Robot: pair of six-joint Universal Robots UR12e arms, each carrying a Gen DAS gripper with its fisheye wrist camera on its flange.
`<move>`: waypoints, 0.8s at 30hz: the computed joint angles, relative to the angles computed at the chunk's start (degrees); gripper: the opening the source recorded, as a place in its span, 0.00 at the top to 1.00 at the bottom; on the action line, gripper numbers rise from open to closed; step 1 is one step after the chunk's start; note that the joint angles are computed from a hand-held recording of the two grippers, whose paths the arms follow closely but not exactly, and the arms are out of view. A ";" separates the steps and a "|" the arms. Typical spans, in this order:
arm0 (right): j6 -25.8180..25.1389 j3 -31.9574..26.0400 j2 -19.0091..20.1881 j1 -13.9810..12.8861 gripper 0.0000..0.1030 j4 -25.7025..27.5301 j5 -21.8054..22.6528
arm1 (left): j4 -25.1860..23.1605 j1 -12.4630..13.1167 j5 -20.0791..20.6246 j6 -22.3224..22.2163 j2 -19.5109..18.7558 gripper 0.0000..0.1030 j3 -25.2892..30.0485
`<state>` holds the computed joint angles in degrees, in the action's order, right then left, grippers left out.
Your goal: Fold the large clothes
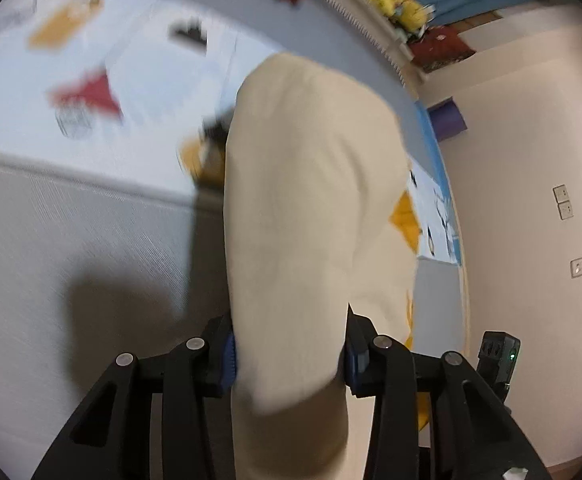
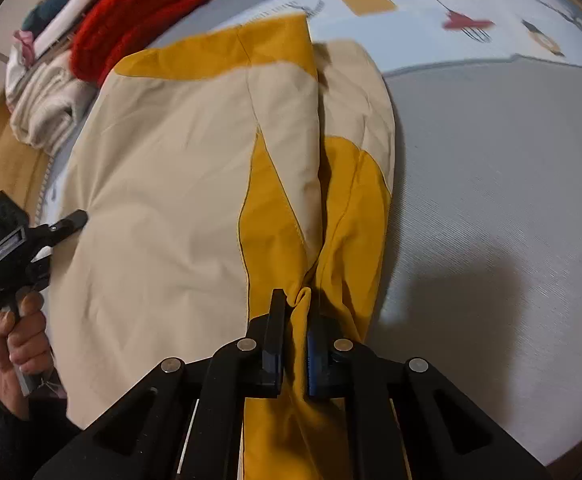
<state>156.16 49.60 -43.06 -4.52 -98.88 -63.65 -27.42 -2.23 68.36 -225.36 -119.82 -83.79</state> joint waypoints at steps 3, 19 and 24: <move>0.81 1.11 -0.56 1.16 0.92 -2.89 3.09 | -1.46 1.40 2.68 0.04 2.22 0.62 -2.13; -1.83 6.03 -3.45 3.62 0.84 -7.30 -1.24 | -23.06 -0.31 6.03 25.87 7.69 0.53 -4.81; -5.37 9.40 -5.39 4.05 0.63 -10.24 -11.69 | -24.11 -4.44 20.31 24.74 8.45 0.45 -4.69</move>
